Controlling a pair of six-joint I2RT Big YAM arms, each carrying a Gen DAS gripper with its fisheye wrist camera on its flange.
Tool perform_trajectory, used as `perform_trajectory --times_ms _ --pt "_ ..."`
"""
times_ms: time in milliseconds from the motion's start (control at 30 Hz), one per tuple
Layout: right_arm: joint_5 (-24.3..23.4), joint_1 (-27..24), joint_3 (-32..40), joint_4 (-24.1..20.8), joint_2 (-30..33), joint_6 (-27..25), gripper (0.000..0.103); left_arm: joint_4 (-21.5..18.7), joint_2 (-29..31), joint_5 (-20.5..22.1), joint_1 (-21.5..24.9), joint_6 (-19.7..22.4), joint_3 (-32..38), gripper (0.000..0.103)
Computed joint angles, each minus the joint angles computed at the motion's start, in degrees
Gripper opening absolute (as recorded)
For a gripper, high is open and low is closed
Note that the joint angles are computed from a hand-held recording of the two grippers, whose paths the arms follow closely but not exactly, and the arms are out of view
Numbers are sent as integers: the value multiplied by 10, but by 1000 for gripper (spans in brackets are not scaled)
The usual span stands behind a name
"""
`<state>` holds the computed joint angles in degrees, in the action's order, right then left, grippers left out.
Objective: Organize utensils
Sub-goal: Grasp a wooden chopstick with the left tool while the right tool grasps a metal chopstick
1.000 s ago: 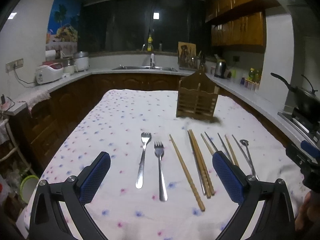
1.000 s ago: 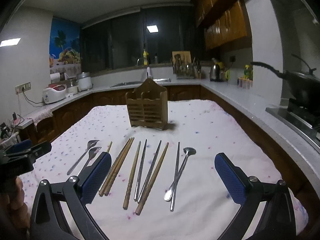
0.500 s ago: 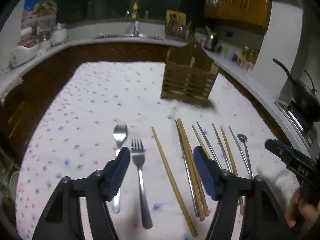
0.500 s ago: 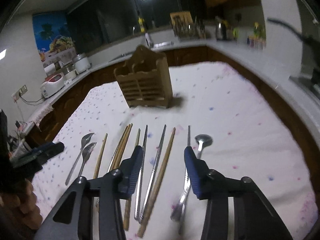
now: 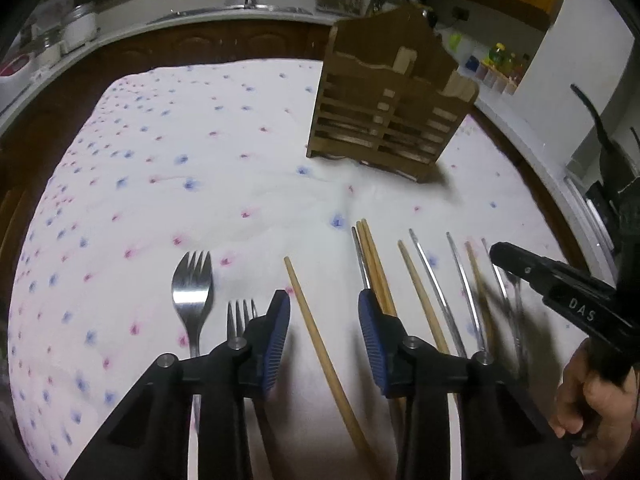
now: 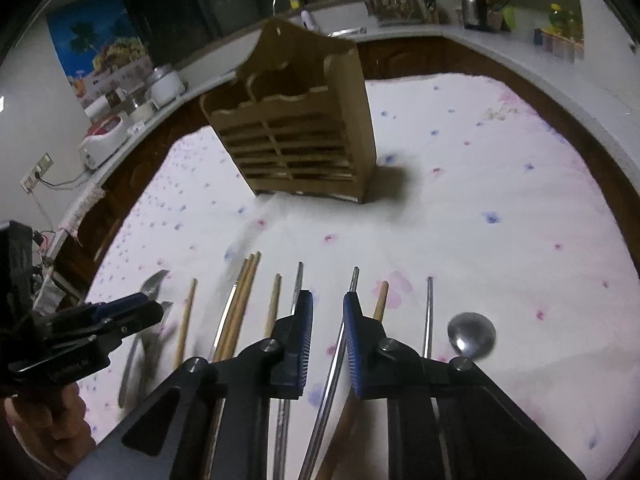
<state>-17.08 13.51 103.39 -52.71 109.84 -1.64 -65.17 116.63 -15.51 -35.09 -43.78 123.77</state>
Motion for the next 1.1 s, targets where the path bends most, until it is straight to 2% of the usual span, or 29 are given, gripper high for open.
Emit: perform_trajectory --times_ms 200,367,433,467,533,633,767,833,933,967,1033,1100 --pt "4 5 38 -33 37 -15 13 -63 56 17 10 -3 79 27" --pt "15 9 56 -60 57 -22 11 -95 89 42 14 -9 118 26" --pt "30 10 48 -51 55 -22 11 -101 97 38 12 -5 128 26" --pt "31 9 55 -63 60 -19 11 -115 108 34 12 0 146 26" --pt "27 8 51 -58 58 -11 11 -142 126 31 10 -4 182 26" --pt "46 14 39 -50 50 -24 11 -173 150 24 8 1 224 25" --pt "21 7 48 -51 58 -16 8 -195 173 30 9 1 267 24" --pt "18 6 49 -47 60 -18 7 -225 202 16 8 5 321 15" --pt "23 9 44 -41 57 -31 7 -245 229 -8 1 23 367 7" --pt "22 9 45 -42 58 -31 7 -237 222 -10 0 24 354 6" --pt "11 7 50 -48 60 -24 5 -183 180 6 1 14 273 3" --pt "-19 2 50 -55 58 -11 5 -148 152 15 1 8 222 3"
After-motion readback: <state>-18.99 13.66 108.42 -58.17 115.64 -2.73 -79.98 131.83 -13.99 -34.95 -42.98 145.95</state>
